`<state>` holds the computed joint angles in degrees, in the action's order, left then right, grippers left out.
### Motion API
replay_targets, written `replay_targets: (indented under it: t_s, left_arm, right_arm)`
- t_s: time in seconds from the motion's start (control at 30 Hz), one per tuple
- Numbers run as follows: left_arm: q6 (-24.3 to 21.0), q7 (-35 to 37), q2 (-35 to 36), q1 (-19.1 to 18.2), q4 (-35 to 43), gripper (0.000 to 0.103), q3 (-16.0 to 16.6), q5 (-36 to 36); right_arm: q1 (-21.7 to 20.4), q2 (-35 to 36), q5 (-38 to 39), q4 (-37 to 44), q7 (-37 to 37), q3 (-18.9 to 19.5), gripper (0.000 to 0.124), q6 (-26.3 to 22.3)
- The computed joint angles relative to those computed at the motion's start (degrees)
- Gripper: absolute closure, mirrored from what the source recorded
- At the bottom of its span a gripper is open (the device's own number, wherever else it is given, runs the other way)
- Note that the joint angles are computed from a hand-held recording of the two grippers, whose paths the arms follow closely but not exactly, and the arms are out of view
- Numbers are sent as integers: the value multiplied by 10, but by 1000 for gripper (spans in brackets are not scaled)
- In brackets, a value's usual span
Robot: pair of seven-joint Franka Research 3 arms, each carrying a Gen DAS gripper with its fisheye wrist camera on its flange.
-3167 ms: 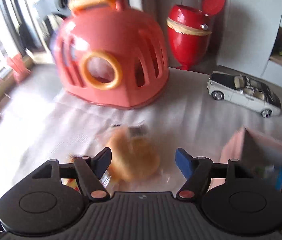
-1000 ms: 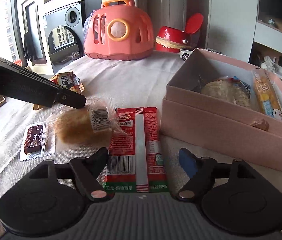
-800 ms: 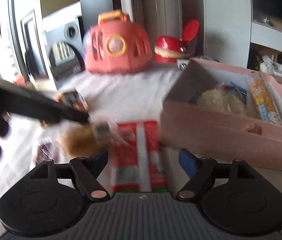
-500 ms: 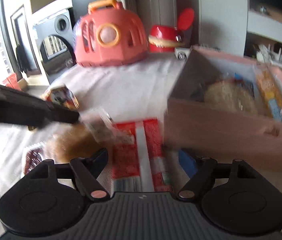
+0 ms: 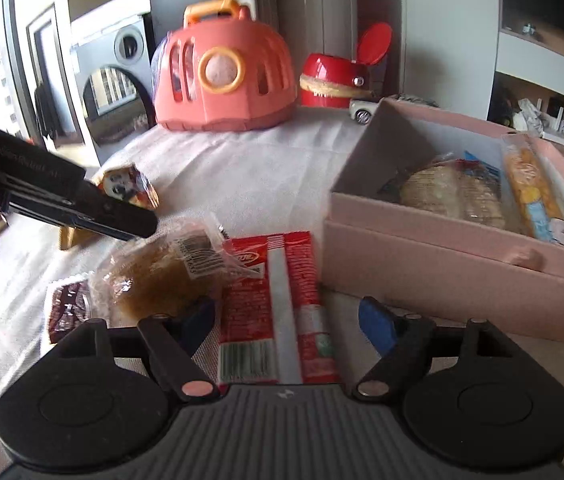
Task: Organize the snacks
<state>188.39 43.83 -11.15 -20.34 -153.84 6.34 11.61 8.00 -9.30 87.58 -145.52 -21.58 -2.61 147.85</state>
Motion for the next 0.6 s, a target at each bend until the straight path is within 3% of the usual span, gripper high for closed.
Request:
replay_targets:
  t_s: [0.17,0.23,0.33,0.37,0.43,0.57,0.6]
  left_arm:
    - [-14,35,4,-130,8,75,122,-18]
    - [-10,55,2,-181,8,75,167,-32]
    - [-14,76,-4,-173,6,74,157,-42]
    - [-15,86,-7,-190,5,74,173,-50]
    - [-14,110,-12,-250,4,74,232,-68]
    - [-6,160,-30,-396,6,74,371,-92]
    - [-6,165,-31,-413,7,74,384,-96]
  right_arm:
    - [-17,-25,-38,0,51,-23,44,-80]
    - [-14,-26,-36,2,47,-19,44,-88]
    - [3,-11,-12,5,18,3,44,-29]
    - [3,-6,-4,7,17,0,44,-36]
    - [0,-1,-21,13,39,-4,44,-48]
    - [0,-5,-5,8,14,-3,44,-36]
    - [-1,-5,-6,7,13,-4,44,-37]
